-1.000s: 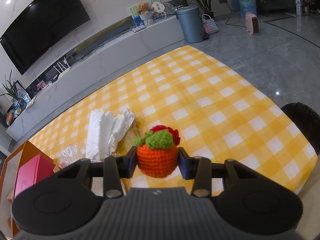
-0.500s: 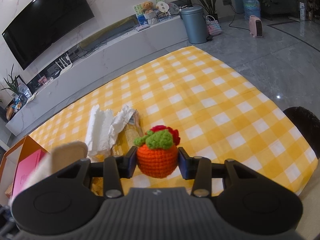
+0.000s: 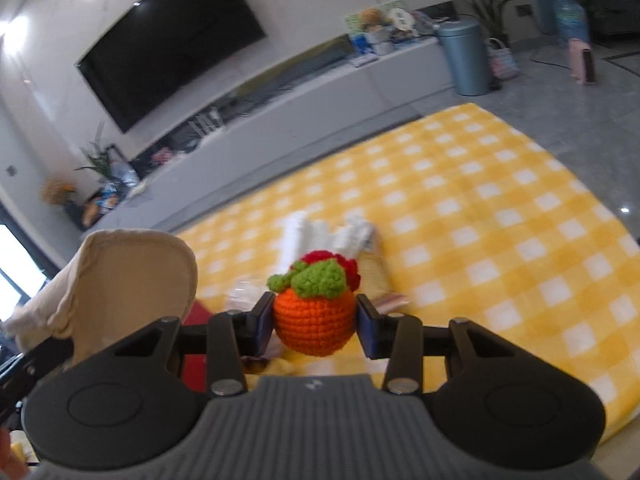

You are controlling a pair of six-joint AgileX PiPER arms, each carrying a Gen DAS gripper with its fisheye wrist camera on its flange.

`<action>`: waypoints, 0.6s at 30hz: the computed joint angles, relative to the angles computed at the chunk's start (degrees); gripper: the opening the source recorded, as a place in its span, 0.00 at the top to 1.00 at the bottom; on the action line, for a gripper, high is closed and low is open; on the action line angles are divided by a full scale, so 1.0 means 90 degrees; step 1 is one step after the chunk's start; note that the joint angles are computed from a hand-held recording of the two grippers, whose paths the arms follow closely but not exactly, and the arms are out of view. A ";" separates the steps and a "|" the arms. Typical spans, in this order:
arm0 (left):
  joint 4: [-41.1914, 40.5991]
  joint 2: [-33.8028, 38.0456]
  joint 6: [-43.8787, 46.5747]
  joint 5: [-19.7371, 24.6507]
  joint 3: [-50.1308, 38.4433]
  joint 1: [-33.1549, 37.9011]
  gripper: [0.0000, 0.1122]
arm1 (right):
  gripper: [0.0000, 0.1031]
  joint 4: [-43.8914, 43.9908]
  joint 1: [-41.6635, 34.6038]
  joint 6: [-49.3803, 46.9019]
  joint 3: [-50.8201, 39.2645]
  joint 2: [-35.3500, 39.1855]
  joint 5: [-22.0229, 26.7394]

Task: Organize soft objects
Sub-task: 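Carry the mitt into the box and open the left gripper while the right carries the orange toy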

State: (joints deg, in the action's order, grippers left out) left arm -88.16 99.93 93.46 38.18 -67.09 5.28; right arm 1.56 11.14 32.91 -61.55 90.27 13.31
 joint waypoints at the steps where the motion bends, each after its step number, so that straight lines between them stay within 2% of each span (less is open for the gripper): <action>1: -0.0018 0.0016 -0.0076 0.0060 -0.0059 0.0129 0.90 | 0.59 0.0343 0.0037 -0.0317 -0.0010 -0.0027 -0.0058; 3: -0.0090 0.0036 -0.0183 0.0230 -0.0133 0.0437 0.90 | 0.59 0.1091 0.0107 -0.1054 -0.0045 -0.0060 -0.0142; 5: -0.0133 0.0087 -0.0318 0.0324 -0.0284 0.0693 0.90 | 0.59 0.1224 0.0239 -0.1206 -0.0141 -0.0067 -0.0141; 10: -0.0400 0.0207 -0.0327 0.0285 -0.0526 0.1216 0.90 | 0.59 0.0010 0.0699 -0.0063 -0.0441 0.0022 -0.0009; 12: -0.0661 0.0223 -0.0127 -0.0008 -0.0505 0.1300 0.90 | 0.59 -0.0150 0.0868 0.0063 -0.0601 0.0110 0.0076; 15: -0.0728 0.0325 -0.0061 -0.0699 -0.0633 0.1276 0.90 | 0.59 0.1034 0.1007 -0.1108 -0.1177 0.0442 0.0327; 18: -0.0902 0.0515 0.0427 -0.1175 -0.0740 0.1206 0.90 | 0.59 0.1170 0.1282 -0.1234 -0.2110 0.0933 0.0686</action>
